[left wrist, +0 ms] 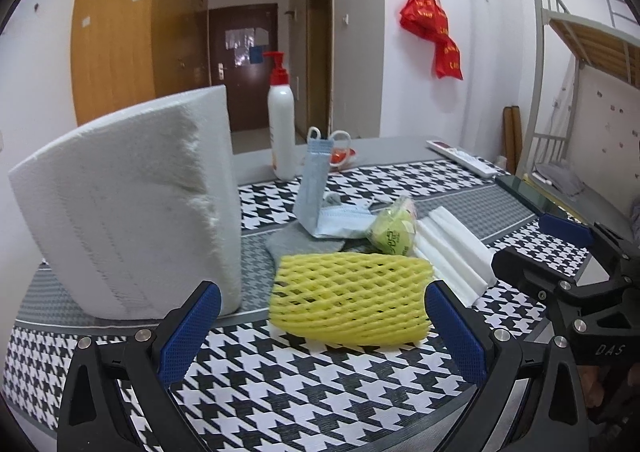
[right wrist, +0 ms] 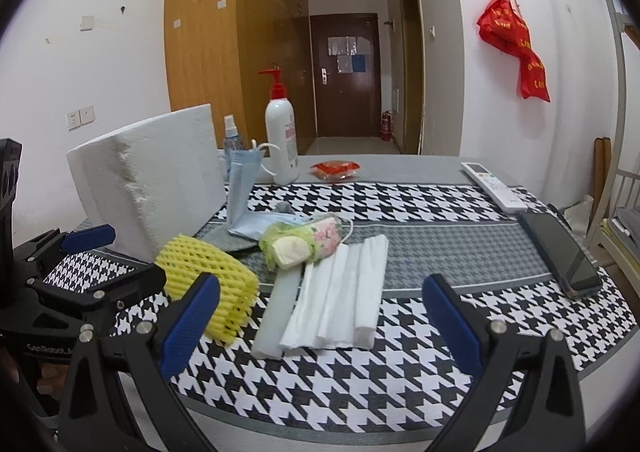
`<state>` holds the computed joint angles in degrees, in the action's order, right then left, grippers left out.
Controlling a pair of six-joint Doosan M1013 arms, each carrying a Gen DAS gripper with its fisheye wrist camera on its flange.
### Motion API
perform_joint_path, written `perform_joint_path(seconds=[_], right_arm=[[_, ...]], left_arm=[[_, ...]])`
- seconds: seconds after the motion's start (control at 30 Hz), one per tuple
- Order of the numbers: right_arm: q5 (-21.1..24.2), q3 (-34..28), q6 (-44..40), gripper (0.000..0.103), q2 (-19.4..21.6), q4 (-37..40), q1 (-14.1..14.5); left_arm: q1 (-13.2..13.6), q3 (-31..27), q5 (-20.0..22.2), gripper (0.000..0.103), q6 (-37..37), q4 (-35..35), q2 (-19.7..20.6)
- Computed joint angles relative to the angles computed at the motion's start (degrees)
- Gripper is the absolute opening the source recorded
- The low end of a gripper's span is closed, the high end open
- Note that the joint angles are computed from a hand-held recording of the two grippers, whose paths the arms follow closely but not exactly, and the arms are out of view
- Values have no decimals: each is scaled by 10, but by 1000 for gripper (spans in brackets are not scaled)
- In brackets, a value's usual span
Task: Organize soft objects
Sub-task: 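Lower left tool onto yellow foam net while right tool approaches white paper towels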
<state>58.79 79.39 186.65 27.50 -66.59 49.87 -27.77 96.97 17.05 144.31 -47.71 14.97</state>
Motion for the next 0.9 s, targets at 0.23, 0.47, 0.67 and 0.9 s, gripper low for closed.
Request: perform_joint_path(seconds=[0.23, 0.47, 0.67, 0.9], right_arm=[[-10, 2, -5, 102, -2, 32, -11], [-10, -1, -29, 102, 0, 67, -20], [-14, -3, -40, 102, 1, 80, -25], [-23, -2, -47, 102, 0, 100, -34]], left_arm=[[2, -20, 43, 102, -65, 65, 13], [1, -39, 84, 102, -100, 98, 25], [-2, -53, 106, 100, -135, 137, 36], [-4, -71, 126, 89, -160, 164, 50]])
